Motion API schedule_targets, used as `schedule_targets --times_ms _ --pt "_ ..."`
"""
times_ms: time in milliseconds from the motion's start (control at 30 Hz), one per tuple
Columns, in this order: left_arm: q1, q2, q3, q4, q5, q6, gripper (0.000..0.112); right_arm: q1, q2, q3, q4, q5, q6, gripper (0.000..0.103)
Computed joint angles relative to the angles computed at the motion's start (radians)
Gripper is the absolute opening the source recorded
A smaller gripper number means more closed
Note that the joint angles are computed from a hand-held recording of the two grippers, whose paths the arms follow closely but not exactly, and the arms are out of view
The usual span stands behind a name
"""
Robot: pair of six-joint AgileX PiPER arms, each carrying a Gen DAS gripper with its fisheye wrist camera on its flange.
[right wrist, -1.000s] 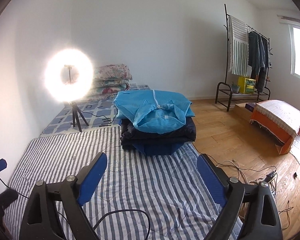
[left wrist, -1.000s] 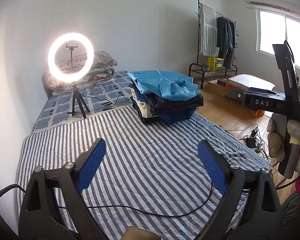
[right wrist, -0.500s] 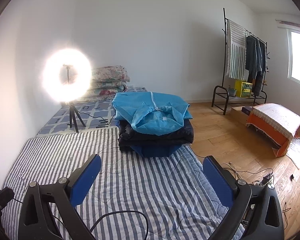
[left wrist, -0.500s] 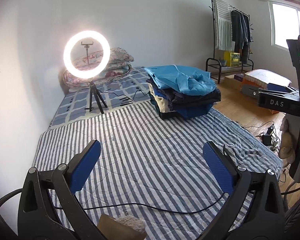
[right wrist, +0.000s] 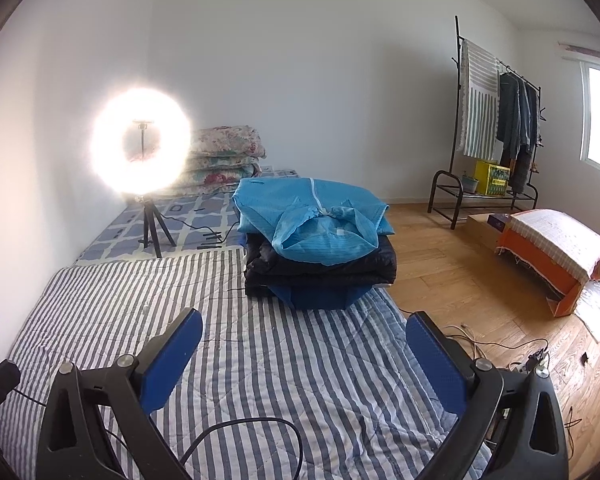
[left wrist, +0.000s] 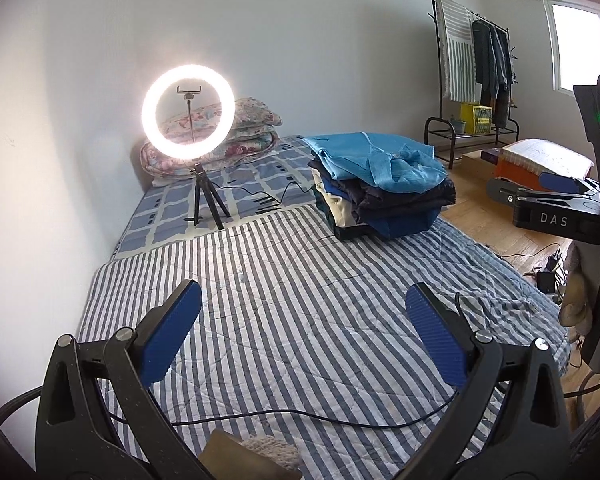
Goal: Fold large clothes
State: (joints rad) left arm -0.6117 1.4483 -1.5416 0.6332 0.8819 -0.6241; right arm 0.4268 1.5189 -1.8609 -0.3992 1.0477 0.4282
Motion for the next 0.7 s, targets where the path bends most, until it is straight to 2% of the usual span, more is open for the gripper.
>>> schedule_targets --times_ms 700 --pt "0.013 0.003 -0.017 -0.009 -0.001 0.013 0.103 0.015 -0.006 0.006 -0.007 0.001 0.017 0.103"
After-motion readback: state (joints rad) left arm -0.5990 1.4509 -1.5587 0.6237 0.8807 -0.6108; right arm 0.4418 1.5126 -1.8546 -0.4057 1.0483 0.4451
